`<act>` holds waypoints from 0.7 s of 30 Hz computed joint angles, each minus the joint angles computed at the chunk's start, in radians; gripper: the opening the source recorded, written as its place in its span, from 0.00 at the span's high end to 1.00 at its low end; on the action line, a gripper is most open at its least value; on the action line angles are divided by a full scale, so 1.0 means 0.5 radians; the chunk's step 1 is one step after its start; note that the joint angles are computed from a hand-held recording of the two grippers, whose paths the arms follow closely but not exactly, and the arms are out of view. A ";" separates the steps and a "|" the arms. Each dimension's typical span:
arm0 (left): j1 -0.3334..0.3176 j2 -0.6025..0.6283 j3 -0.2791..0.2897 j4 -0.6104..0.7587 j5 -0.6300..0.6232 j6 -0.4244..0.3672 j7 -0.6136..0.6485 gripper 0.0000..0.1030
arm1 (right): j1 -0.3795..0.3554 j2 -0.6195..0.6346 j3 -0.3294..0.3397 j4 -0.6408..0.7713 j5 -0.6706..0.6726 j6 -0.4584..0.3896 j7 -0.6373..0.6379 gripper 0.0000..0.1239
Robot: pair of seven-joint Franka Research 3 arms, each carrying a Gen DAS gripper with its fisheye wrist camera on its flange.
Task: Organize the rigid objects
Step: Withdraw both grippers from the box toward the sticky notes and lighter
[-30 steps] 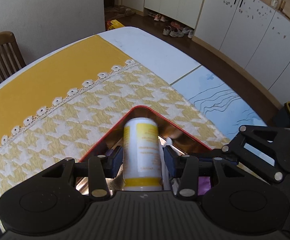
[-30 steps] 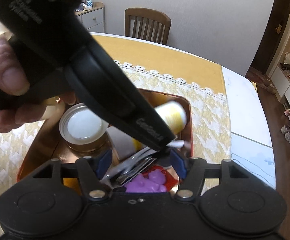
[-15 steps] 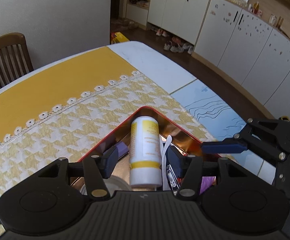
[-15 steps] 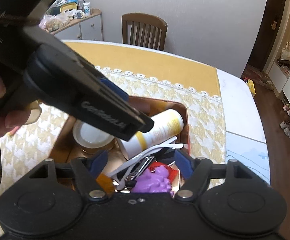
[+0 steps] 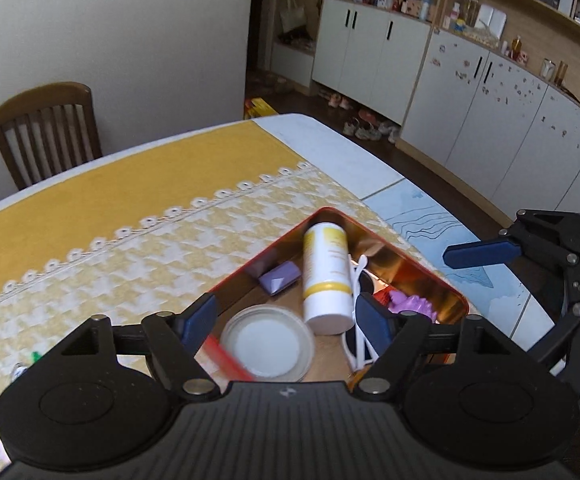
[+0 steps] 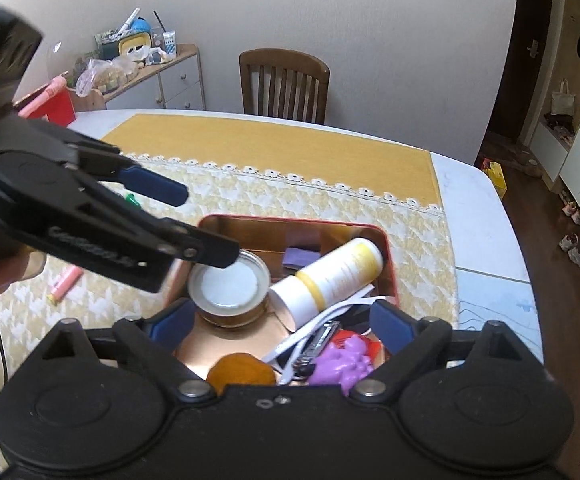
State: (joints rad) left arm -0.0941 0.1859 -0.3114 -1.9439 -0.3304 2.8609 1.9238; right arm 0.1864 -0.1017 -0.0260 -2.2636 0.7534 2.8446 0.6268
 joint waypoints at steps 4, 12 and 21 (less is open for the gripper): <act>0.061 -0.112 -0.022 -0.140 -0.201 0.074 0.155 0.21 | 0.024 -0.026 0.026 -0.040 -0.015 0.065 0.035 0.19; 0.021 -0.306 0.110 -0.380 -0.560 0.206 0.384 0.19 | 0.095 -0.058 0.071 -0.107 -0.119 0.192 0.202 0.17; -0.131 -0.485 0.345 -0.598 -1.157 0.413 0.882 0.13 | 0.185 -0.040 0.124 -0.120 -0.266 0.275 0.420 0.17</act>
